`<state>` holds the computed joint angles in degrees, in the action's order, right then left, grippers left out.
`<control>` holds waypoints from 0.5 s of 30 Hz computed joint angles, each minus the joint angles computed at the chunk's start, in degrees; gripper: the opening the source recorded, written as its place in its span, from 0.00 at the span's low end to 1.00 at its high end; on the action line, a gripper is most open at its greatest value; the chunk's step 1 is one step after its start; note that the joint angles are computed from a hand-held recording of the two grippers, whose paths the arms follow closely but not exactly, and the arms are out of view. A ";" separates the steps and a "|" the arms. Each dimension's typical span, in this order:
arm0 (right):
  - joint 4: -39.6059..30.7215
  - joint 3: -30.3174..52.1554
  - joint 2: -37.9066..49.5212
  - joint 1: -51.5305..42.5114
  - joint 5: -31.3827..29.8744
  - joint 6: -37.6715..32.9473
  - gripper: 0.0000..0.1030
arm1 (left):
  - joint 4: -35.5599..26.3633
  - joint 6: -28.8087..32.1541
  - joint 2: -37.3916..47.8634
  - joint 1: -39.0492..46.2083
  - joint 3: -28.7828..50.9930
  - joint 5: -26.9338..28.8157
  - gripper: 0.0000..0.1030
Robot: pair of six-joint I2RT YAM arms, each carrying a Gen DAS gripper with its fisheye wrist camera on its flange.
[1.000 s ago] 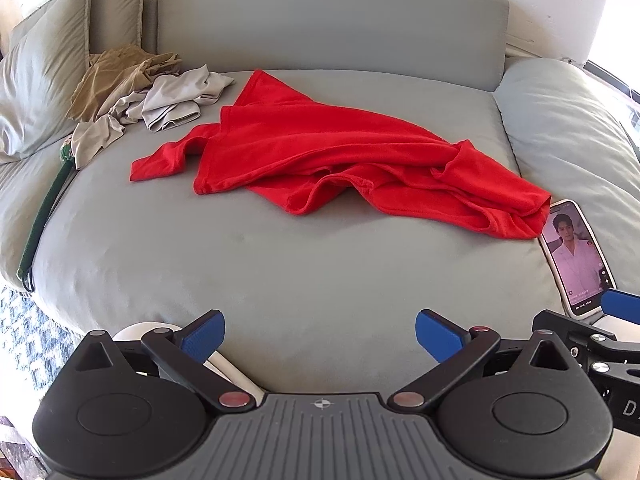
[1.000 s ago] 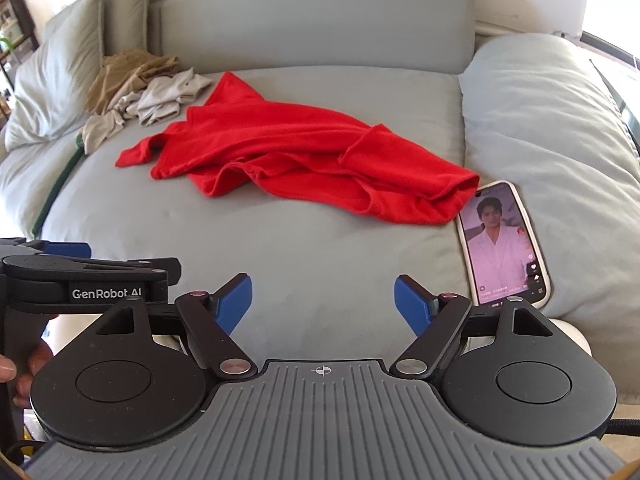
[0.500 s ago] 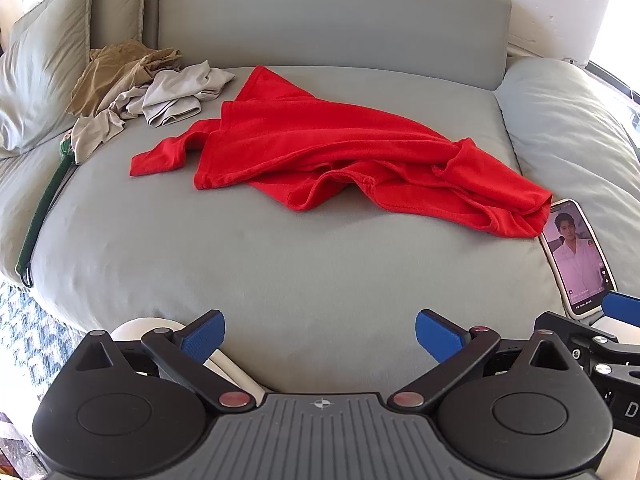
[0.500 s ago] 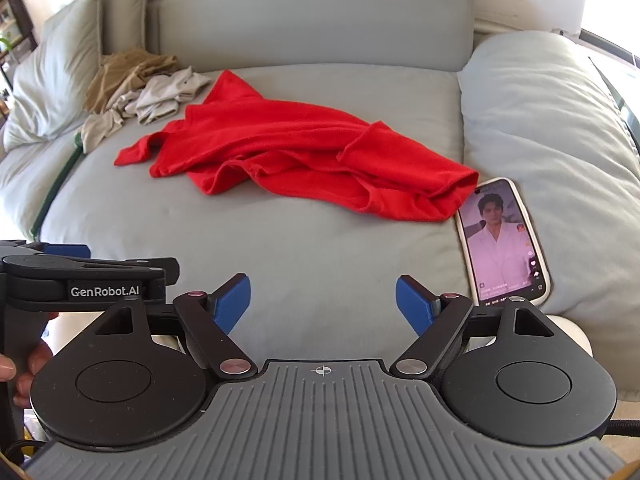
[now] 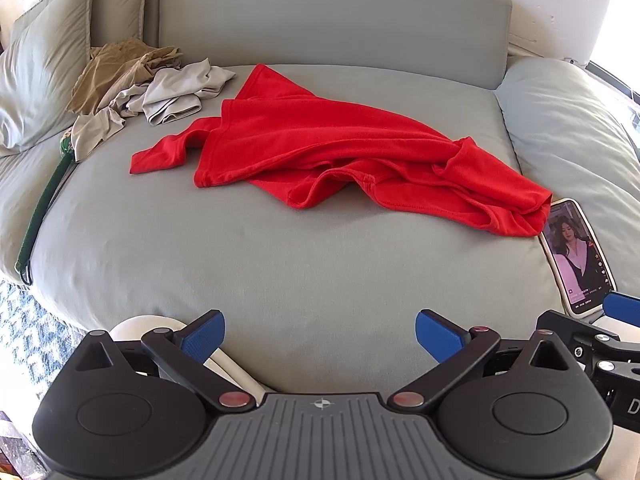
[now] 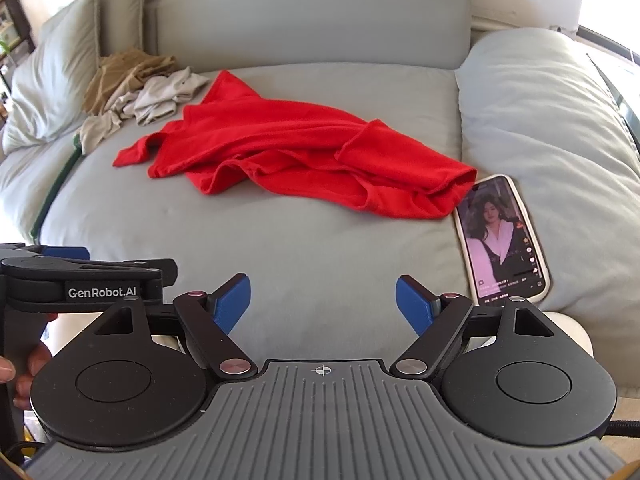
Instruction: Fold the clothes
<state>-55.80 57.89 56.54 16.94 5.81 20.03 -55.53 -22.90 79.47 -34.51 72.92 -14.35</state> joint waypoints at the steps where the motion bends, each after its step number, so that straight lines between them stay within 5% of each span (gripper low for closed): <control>1: -0.02 0.06 0.01 0.04 0.09 -0.01 0.79 | -0.01 -0.05 0.07 -0.01 0.06 -0.04 0.99; 15: -0.04 0.36 0.48 -0.06 0.15 -0.24 0.79 | -0.08 -0.27 0.03 -0.01 0.01 0.06 0.99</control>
